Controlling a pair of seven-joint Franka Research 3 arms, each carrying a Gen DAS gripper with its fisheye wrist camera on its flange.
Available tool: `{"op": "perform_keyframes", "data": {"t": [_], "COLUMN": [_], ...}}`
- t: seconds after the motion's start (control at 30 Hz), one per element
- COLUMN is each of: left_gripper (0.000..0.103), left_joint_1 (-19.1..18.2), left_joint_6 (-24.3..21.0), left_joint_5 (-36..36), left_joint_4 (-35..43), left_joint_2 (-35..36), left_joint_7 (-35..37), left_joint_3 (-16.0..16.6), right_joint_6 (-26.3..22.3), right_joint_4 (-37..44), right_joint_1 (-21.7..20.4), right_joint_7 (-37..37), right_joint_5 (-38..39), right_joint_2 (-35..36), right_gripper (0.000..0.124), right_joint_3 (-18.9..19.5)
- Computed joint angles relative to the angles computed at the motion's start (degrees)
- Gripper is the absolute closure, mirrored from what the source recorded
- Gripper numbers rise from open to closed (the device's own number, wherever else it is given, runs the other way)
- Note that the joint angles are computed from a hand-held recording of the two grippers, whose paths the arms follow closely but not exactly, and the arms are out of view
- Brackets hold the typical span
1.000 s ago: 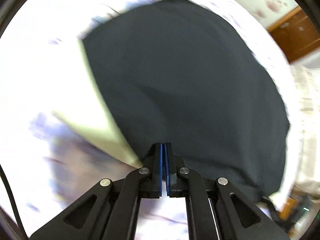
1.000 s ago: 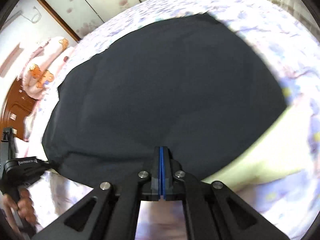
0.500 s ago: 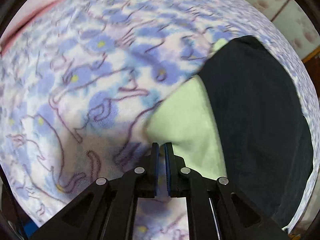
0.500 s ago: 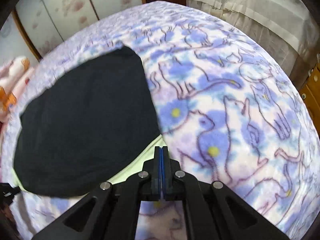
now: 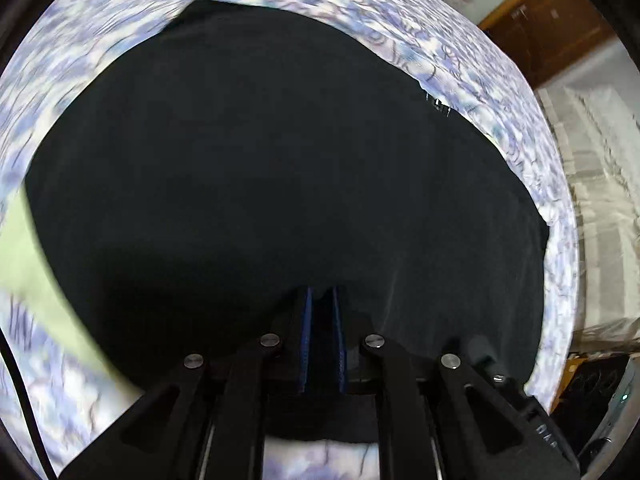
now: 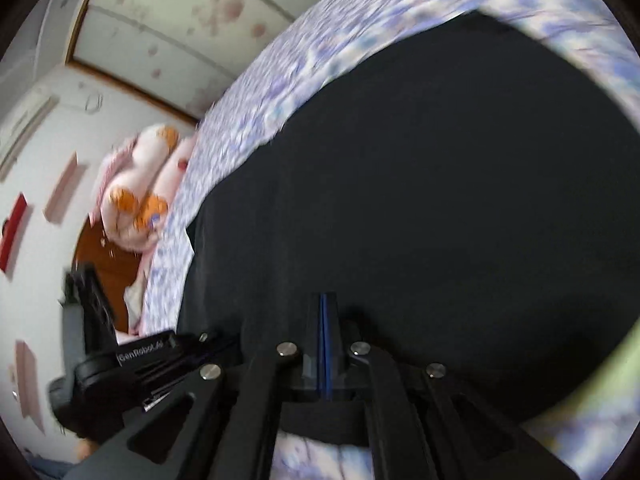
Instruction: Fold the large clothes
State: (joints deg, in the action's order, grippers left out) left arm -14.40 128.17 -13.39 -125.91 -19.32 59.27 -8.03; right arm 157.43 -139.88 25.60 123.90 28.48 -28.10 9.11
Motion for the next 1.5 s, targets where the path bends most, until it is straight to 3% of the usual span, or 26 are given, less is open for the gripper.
{"op": "perform_keyframes", "data": {"t": [0.1, 0.27, 0.33, 0.43, 0.5, 0.57, 0.67, 0.7, 0.73, 0.83, 1.07, 1.23, 1.4, 1.5], "left_gripper": [0.096, 0.096, 0.098, 0.101, 0.101, 0.101, 0.101, 0.101, 0.101, 0.101, 0.101, 0.099, 0.099, 0.098], "left_joint_1": [0.68, 3.59, 4.74, 6.04, 6.27, 6.23, 8.14, 8.37, 8.87, 11.85, 17.11, 16.98, 15.87, 14.55], "left_joint_6": [3.23, 6.77, 7.91, 9.13, 8.11, 2.99, 0.68, -1.28, -2.53, -2.49, -1.81, -2.07, -4.76, -5.30], "left_joint_5": [-0.11, 3.36, 6.34, 9.53, 18.16, 27.58, 28.67, 32.01, 33.43, 33.89, 30.48, 24.19, 16.34, 10.23], "left_joint_4": [4.04, 12.60, 15.68, 18.81, 20.66, 23.72, 24.72, 25.27, 24.90, 21.60, 9.84, -0.56, -9.62, -13.70], "left_joint_2": [5.10, 14.70, 18.04, 21.25, 22.50, 24.38, 25.61, 25.81, 25.20, 22.06, 8.99, -3.03, -14.77, -19.45], "left_joint_7": [0.51, 0.20, -1.63, -4.99, -10.49, -15.58, -14.06, -14.13, -13.50, -12.48, -10.32, -4.62, -2.80, -2.49], "left_joint_3": [0.15, -0.34, -0.79, -1.05, -0.95, -0.58, 0.27, 0.74, 1.05, 2.61, 4.70, 6.11, 8.45, 10.94], "right_joint_6": [2.07, 1.07, -0.58, -3.02, -5.24, -9.68, -13.26, -13.21, -13.68, -24.43, -31.17, -35.17, -36.61, -41.94], "right_joint_4": [4.73, 15.07, 18.85, 21.88, 21.98, 21.03, 18.11, 16.42, 15.43, 17.20, 19.45, 31.51, 42.31, 48.63], "right_joint_1": [0.90, -2.26, -4.11, -7.82, -10.18, -13.14, -15.80, -16.38, -16.97, -21.62, -20.05, -14.49, -7.26, -4.41], "right_joint_7": [-2.58, -7.83, -8.60, -3.78, 1.45, 8.37, 10.21, 9.14, 8.57, 12.39, 14.57, 11.06, 4.76, 4.47], "right_joint_5": [0.94, -3.80, -7.11, -17.75, -24.31, -32.37, -35.83, -35.72, -35.65, -46.28, -41.96, -34.99, -21.32, -18.76], "right_joint_2": [7.24, 17.50, 20.41, 21.95, 21.12, 18.86, 15.07, 13.14, 11.47, 8.85, 3.69, 11.58, 21.30, 27.34], "right_gripper": [0.124, 0.124, 0.124, 0.124, 0.124, 0.124, 0.124, 0.124, 0.124, 0.124, 0.124, 0.124, 0.124, 0.124], "right_joint_3": [-0.93, -2.39, -2.70, -2.55, -2.67, -2.56, -3.45, -4.09, -4.26, -0.53, 0.90, 1.84, 0.51, 0.64]}}
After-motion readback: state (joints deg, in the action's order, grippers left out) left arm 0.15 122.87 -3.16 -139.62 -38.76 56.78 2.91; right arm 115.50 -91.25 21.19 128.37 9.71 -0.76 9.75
